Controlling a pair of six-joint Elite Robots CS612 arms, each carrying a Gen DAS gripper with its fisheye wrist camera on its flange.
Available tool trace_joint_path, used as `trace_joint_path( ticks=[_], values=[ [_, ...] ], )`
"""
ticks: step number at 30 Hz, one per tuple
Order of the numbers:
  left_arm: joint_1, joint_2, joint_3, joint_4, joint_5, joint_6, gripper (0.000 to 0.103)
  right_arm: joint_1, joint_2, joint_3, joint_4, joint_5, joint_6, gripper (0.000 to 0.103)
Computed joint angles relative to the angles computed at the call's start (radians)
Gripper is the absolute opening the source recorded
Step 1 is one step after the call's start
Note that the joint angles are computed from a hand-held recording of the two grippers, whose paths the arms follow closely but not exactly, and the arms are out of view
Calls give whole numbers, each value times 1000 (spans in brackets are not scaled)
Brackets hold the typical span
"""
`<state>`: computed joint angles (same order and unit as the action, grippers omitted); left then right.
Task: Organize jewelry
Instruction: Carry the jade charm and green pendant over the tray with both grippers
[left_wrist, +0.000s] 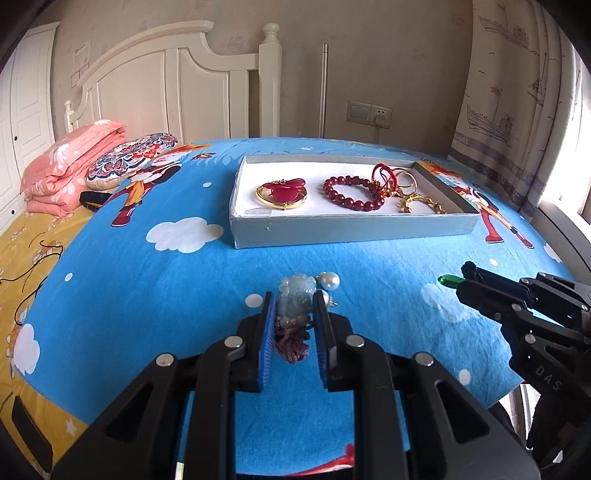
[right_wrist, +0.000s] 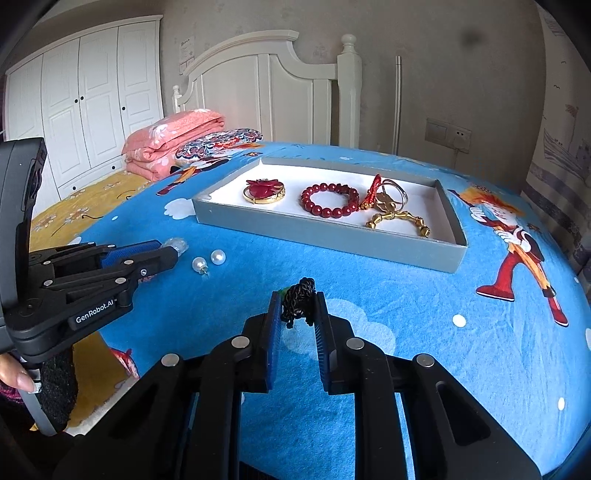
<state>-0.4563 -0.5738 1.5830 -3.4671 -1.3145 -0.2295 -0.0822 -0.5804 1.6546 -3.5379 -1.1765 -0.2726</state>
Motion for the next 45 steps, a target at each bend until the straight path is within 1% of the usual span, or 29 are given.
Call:
trace_joint_path(
  ticks=[1, 4, 9, 13, 16, 29, 32, 37, 41, 45],
  values=[
    [-3, -3, 7, -11, -2, 6, 19, 0, -3, 4, -4, 2, -4, 10],
    [-11, -11, 20, -28, -10, 16, 20, -1, -10, 14, -13, 5, -10, 10],
    [-15, -9, 18, -11, -18, 13, 20, -5, -9, 15, -6, 1, -6, 10],
    [-15, -9, 21, -7, -15, 14, 20, -10, -8, 27, -46, 15, -14, 7],
    [-15, -9, 21, -4, -14, 17, 20, -11, -9, 30, -54, 19, -9, 7],
    [-22, -18, 36, -42, -9, 24, 20, -9, -23, 47, -95, 25, -9, 7],
    [-27, -18, 38, -54, 4, 24, 20, -9, -23, 46, -99, 20, 0, 7],
    [-29, -18, 35, -68, 33, -2, 20, -11, -23, 45, -103, 13, 24, 8],
    [-32, -14, 24, -83, 63, -26, 20, -9, -21, 39, -105, -6, 64, 8],
    [-37, -6, 1, -89, 85, -31, 20, -5, -20, 30, -119, -35, 110, 7]
  ],
)
